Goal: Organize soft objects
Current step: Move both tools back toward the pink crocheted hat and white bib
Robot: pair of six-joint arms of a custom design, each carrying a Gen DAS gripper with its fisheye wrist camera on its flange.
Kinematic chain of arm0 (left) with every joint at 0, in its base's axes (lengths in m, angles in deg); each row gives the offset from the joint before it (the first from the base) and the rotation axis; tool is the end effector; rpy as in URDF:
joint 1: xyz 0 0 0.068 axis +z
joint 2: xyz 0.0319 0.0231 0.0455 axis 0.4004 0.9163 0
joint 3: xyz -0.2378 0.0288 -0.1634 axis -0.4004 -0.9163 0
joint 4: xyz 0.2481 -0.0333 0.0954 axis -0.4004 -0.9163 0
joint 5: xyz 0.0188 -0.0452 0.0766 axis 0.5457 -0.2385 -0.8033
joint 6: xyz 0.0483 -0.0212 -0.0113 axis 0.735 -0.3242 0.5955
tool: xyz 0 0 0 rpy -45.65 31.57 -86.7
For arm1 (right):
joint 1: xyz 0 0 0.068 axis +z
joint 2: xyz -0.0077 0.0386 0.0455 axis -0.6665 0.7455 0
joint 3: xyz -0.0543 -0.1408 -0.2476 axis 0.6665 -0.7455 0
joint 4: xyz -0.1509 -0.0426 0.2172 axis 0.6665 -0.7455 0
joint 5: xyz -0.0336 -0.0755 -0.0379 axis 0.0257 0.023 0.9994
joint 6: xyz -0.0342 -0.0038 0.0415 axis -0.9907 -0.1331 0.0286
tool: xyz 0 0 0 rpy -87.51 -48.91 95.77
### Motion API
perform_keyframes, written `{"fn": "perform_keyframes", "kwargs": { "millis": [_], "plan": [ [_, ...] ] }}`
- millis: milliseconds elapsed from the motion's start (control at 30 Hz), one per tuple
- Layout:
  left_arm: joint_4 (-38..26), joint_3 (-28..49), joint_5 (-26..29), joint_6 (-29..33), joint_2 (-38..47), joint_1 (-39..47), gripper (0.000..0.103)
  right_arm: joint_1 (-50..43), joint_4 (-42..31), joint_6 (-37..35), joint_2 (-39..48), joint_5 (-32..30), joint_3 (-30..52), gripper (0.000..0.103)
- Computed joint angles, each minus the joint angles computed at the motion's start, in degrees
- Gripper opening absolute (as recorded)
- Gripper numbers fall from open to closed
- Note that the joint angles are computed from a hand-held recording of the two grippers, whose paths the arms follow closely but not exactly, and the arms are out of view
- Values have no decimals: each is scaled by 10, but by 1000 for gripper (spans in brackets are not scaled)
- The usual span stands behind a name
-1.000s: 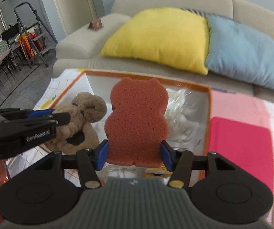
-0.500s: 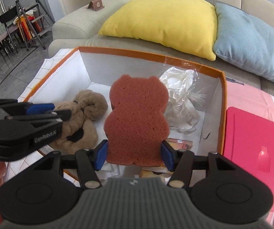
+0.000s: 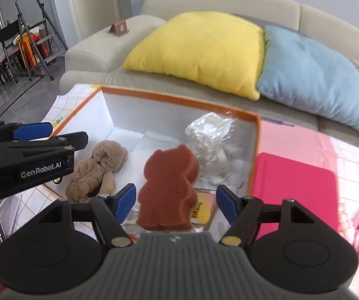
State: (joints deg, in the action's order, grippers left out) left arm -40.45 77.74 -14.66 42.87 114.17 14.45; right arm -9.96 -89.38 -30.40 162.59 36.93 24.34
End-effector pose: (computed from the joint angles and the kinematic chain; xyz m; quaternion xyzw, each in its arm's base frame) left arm 0.2955 -0.0385 0.2533 -0.0327 0.9012 0.0564 0.4284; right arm 0.3363 0.2068 0.2383 -0.1730 0.9222 0.1006 0.3309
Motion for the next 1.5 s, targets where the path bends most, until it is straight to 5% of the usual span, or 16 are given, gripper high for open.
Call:
{"fn": "perform_keyframes", "kwargs": {
  "millis": [567, 1100, 1500],
  "plan": [
    [-29, -82, -49, -83, -130, -211, 69, -71, -23, 66, -328, 15, -266, 70],
    [-52, -30, -41, -141, -34, -394, 69, -291, -118, -24, -532, -43, -405, 70],
    [-41, 84, 19, -126, 106, -416, 69, -524, -100, -160, -507, -127, -409, 70]
  ]
}}
